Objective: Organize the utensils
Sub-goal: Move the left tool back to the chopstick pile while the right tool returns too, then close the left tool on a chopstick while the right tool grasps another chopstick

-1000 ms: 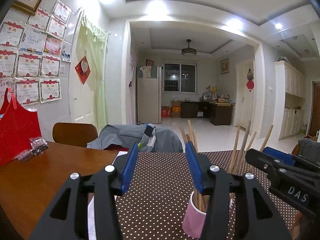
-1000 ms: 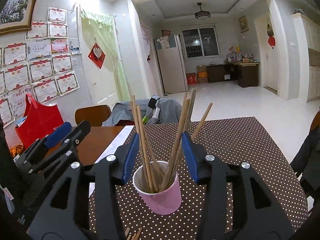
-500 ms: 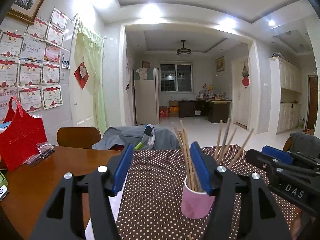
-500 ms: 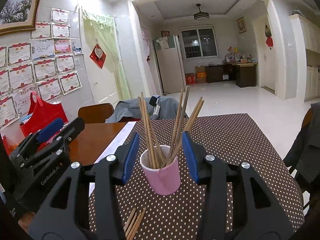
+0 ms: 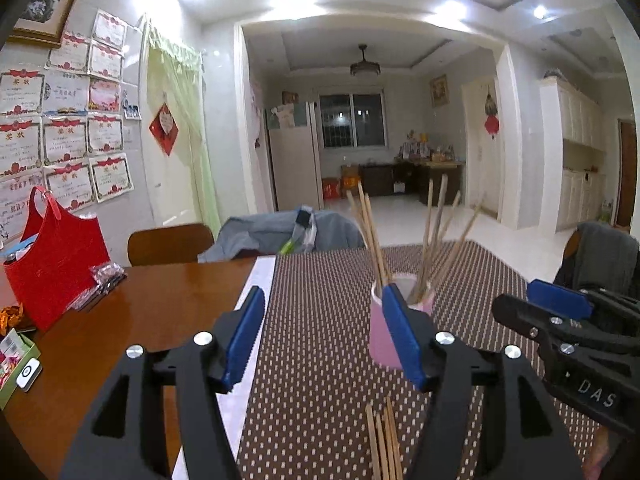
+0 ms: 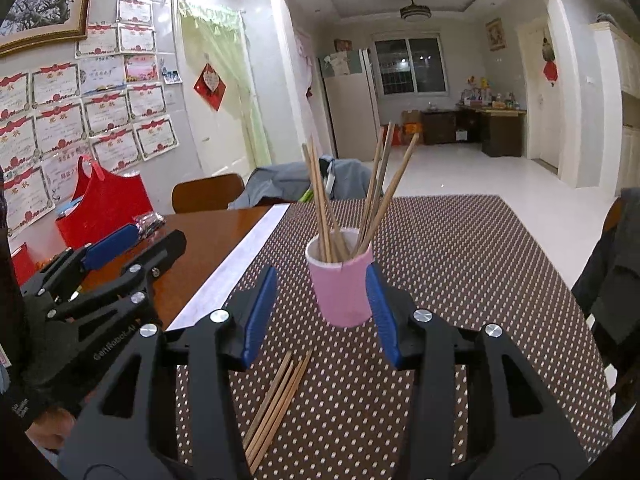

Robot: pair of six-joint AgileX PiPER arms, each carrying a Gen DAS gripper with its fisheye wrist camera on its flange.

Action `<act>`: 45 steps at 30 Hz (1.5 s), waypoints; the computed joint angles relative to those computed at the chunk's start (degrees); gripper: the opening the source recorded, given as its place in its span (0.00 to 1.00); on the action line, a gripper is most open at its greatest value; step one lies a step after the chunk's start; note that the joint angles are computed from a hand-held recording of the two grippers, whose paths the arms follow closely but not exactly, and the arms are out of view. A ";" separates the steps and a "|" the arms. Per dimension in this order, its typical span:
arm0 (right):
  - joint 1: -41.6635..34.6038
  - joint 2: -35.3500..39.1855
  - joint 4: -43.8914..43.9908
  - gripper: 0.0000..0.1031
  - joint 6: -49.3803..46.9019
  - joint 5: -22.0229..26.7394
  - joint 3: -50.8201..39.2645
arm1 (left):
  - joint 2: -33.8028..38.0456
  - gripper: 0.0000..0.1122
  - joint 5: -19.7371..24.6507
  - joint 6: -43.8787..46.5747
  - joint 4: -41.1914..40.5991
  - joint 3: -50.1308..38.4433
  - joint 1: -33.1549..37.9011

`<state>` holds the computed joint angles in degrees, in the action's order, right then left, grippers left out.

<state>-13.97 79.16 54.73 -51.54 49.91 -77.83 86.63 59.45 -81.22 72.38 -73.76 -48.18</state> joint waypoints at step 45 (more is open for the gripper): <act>0.66 9.07 -14.90 0.53 6.09 9.36 3.06 | 11.75 0.54 -1.27 37.08 -51.36 -4.53 16.73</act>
